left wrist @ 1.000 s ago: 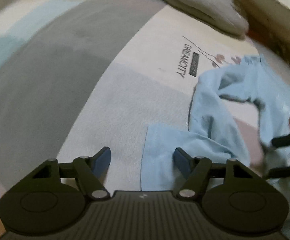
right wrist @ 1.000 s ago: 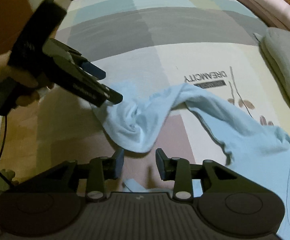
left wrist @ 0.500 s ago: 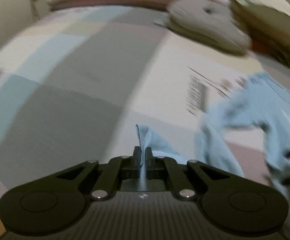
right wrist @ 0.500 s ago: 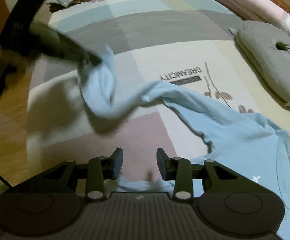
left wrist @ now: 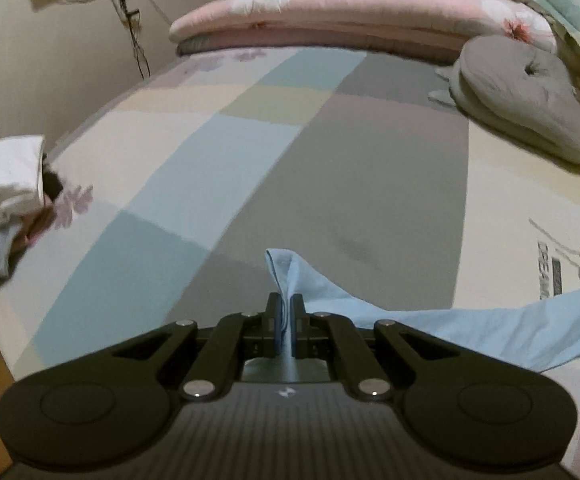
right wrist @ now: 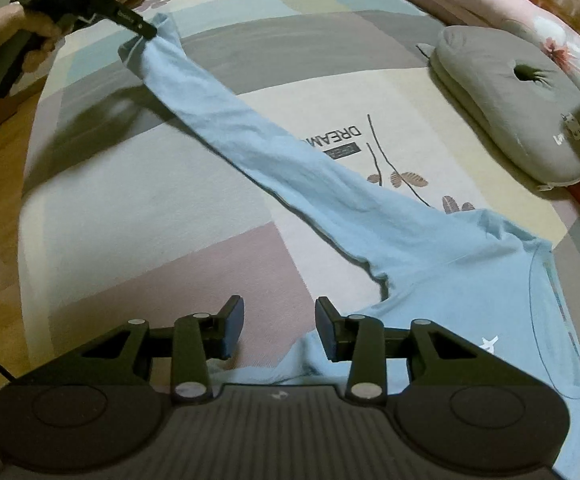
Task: Fold clothes
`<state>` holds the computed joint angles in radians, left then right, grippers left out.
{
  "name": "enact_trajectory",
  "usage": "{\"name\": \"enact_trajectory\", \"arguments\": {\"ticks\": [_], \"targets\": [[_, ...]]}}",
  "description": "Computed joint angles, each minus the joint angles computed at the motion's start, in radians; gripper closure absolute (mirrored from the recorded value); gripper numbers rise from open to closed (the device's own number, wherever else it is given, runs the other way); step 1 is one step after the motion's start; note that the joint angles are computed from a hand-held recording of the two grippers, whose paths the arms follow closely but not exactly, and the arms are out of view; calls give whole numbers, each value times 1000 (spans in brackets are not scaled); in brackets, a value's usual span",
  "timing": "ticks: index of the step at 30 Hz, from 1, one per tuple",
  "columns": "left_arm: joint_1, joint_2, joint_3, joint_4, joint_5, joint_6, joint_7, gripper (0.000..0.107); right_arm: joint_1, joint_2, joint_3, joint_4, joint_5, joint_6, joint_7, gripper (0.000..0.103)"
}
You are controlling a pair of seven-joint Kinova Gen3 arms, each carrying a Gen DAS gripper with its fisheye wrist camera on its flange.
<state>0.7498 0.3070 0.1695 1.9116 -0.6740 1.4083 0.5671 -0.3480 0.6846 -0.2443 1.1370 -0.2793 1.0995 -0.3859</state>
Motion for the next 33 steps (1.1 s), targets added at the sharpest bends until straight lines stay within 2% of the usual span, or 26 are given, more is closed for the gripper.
{"name": "enact_trajectory", "arguments": {"ticks": [6, 7, 9, 12, 14, 17, 21, 25, 27, 31, 33], "targets": [[2, -48, -8, 16, -123, 79, 12, 105, -15, 0, 8, 5, 2, -38, -41, 57], [-18, -55, -1, 26, -126, 67, 3, 105, -19, 2, 10, 1, 4, -40, -53, 57], [-63, -61, -6, 42, -102, 32, -24, 94, -27, 7, 12, -6, 8, -42, -76, 55], [-142, -64, -30, 71, -15, -31, -38, 95, -36, 12, 8, -8, 9, -54, -99, 53], [-167, -84, -35, 102, 6, -82, -13, 95, -39, 15, 2, -7, 10, -68, -100, 53], [-167, -93, -17, 124, -13, -131, -4, 93, -49, 26, -3, -11, 16, -88, -99, 53], [-178, -74, -12, 116, -35, -215, -66, 88, -69, 47, -18, -7, 36, -152, -51, 55], [-180, -43, -26, 111, -67, -323, -113, 85, -115, 88, -18, -5, 90, -248, 10, 69], [-166, -24, -32, 98, -87, -352, -135, 85, -133, 109, -20, -9, 118, -285, 44, 71], [-131, 9, -46, 61, -120, -364, -187, 81, -138, 144, -38, -73, 122, -261, 88, 72], [-117, 25, -57, 41, -135, -360, -206, 81, -138, 166, -38, -133, 102, -210, 75, 73]]}}
